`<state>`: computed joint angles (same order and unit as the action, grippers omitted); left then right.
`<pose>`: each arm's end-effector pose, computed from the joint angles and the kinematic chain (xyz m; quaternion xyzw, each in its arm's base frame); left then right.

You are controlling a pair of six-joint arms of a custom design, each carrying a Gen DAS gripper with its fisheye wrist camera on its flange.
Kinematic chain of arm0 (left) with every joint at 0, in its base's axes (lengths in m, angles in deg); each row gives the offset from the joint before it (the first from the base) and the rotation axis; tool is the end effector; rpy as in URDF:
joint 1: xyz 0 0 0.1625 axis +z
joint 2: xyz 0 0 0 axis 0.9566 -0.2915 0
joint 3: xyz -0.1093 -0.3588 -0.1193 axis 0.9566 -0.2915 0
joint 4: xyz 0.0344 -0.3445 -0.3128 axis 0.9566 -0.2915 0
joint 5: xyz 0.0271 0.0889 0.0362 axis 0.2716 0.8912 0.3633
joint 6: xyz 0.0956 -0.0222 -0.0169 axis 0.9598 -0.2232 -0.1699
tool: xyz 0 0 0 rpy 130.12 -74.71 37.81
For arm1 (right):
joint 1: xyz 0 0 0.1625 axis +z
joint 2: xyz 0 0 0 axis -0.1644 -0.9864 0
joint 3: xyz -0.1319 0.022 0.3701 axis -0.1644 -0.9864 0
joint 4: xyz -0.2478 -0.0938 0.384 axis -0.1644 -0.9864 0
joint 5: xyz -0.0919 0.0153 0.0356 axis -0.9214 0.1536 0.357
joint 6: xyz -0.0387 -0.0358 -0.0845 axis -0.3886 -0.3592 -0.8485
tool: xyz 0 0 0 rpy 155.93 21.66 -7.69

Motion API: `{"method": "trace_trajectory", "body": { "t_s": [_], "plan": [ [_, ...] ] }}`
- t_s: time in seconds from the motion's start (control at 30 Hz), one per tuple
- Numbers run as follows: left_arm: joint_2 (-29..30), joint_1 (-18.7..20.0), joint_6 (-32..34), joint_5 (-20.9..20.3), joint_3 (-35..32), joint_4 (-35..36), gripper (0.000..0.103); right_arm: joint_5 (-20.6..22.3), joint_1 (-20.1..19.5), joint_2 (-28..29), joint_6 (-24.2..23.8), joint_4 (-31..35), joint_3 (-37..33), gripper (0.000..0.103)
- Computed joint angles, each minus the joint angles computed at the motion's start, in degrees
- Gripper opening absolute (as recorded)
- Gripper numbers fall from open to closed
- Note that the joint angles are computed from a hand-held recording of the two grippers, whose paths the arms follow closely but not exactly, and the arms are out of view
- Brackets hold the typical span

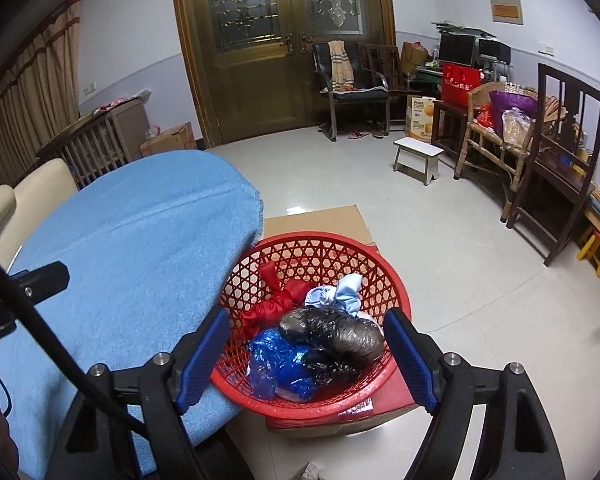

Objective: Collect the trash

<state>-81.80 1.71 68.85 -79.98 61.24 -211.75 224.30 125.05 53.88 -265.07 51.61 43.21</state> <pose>-0.0253 -0.7333 0.3076 0.3625 0.8774 -0.2290 0.2151 0.3376 -0.6118 -0.1026 -0.1003 -0.7743 0.4775 0.4030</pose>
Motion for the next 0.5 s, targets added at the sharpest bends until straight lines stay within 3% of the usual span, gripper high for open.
{"method": "trace_trajectory", "body": {
  "t_s": [0.5],
  "plan": [
    [-0.6,0.1,2.2,-0.3,1.7,-3.7,0.085,1.4,0.7,1.0,-0.4,0.4,-1.0,0.082]
  ]
}}
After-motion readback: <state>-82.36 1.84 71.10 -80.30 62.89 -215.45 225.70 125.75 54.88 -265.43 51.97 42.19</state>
